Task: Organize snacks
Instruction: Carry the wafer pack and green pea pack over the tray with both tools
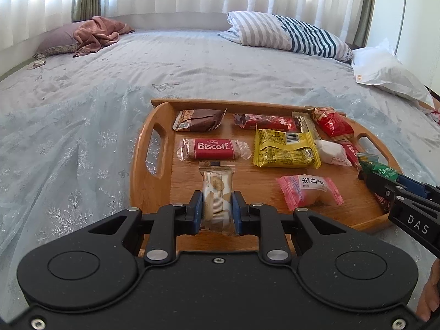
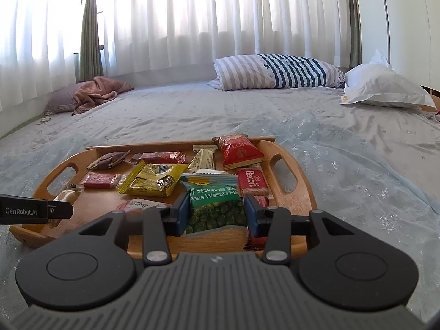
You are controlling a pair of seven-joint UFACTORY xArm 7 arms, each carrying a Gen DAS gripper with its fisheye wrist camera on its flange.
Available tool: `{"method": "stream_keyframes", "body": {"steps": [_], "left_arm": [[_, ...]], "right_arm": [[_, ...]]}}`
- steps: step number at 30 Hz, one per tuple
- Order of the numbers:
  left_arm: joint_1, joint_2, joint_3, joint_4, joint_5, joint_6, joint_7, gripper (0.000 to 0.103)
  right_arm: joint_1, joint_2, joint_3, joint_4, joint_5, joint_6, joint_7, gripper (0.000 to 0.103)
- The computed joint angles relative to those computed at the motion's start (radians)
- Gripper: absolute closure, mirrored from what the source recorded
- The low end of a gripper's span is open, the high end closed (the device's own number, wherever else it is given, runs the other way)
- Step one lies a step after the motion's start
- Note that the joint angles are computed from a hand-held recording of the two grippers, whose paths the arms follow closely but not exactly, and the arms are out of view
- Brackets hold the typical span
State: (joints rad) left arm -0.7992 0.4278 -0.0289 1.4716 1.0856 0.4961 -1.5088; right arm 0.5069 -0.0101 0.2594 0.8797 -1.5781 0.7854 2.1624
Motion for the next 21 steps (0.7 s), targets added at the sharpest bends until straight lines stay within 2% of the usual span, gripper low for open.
{"method": "stream_keyframes", "body": {"steps": [21], "left_arm": [[-0.013,0.083,0.038,0.099,-0.075,0.004,0.086,0.082]], "right_arm": [[-0.003,0.073,-0.034,0.057,0.005,-0.037,-0.039,0.055]]}}
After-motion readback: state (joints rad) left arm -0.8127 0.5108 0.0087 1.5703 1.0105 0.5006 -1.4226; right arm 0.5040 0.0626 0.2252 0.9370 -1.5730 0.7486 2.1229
